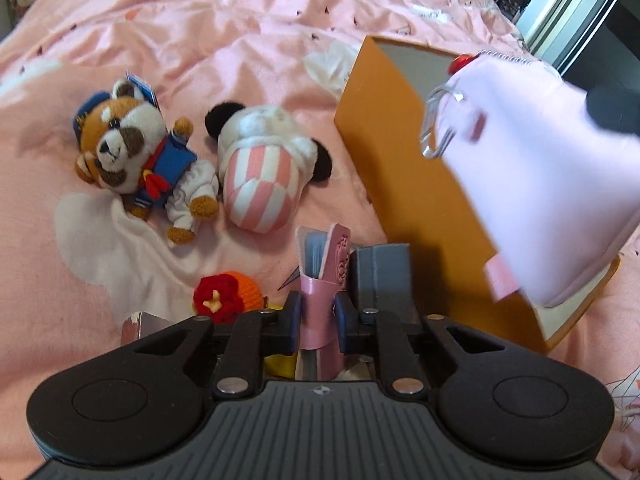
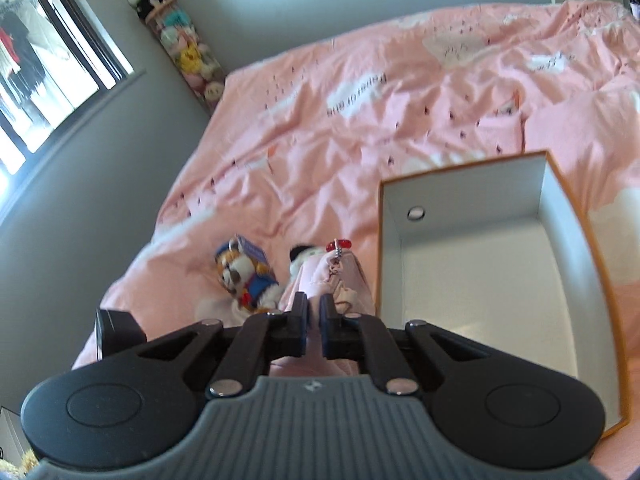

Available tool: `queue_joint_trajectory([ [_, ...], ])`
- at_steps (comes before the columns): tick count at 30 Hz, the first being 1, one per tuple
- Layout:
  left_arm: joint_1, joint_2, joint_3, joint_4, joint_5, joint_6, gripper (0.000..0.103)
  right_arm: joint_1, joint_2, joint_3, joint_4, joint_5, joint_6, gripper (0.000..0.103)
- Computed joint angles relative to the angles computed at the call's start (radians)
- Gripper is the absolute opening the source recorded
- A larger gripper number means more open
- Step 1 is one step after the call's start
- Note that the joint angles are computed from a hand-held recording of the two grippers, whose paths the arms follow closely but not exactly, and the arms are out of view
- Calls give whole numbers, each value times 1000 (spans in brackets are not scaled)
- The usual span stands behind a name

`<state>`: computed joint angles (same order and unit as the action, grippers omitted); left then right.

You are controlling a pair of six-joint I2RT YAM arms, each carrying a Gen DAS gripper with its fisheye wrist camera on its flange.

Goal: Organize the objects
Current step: 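Drop pink wallet into orange box with left tool while right tool places pouch inside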

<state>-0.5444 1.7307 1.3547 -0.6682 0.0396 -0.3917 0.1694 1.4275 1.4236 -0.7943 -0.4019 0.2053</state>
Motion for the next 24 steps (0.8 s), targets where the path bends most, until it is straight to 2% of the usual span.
queue_joint_trajectory([
  [5,-40,-35,32,-28,-115,-30,13,-92,-23,-8,5,-41,-40,6],
  [16,-94,-93,150,-67,-214,-104,11,-208,-4,-161,93,-122,-122,6],
  [24,-148,-27,259,-19,-197,-152,11,-221,32,-272,171,-178,-172,6],
])
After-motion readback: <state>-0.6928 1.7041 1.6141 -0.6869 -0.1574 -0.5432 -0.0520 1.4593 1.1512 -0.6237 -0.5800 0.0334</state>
